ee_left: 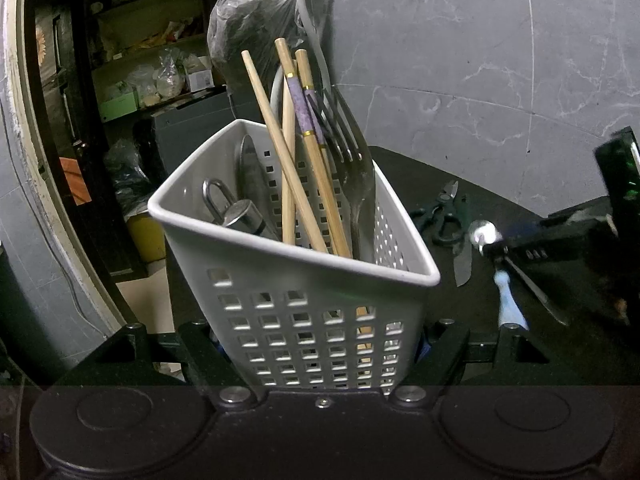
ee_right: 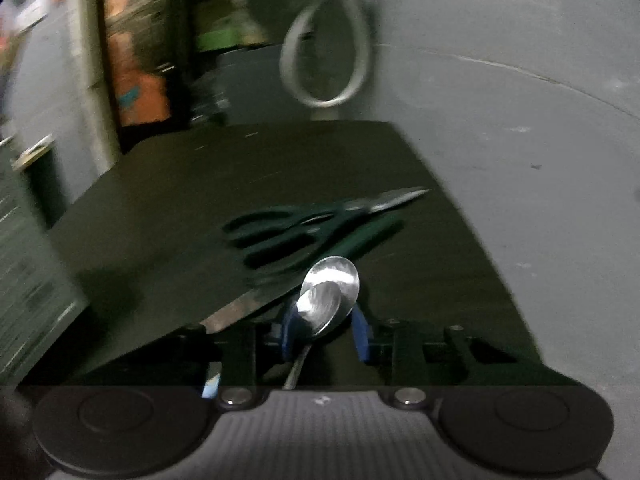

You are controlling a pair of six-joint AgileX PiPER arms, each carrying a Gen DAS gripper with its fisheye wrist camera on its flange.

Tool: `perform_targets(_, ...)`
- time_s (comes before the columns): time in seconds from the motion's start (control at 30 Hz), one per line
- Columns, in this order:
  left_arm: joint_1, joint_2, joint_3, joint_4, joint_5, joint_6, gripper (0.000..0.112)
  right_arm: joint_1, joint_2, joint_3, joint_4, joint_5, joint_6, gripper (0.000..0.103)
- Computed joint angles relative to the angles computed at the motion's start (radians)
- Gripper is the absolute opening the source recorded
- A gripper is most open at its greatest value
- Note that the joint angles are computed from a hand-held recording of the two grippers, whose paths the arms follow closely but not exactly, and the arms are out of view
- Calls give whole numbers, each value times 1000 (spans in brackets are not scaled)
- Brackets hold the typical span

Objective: Organize utensils
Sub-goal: 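Move the right tool down onto the two metal spoons and close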

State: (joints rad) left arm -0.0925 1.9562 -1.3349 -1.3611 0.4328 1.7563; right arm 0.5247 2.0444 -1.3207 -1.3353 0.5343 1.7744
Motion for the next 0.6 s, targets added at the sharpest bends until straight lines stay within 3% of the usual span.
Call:
perform_targets(0.1,1,0,1,-7,3,9,78,7,-51,50,39,-93,-137,33)
perform_targets(0.2,4,2,3,-22,7,26,78,20,-76,67,98,-97,-201,41)
perform_targets(0.27,5,4,3,-29,11,35,78,36,-102,98,71,-89,-119,54)
perform_targets(0.33,7,7,0,-31,15,37,78,51,-118,120,49,-80,-55,58)
perform_targets(0.6,18,16,-9,-28,36,45,78,102,-71,55,151,22,-111,53)
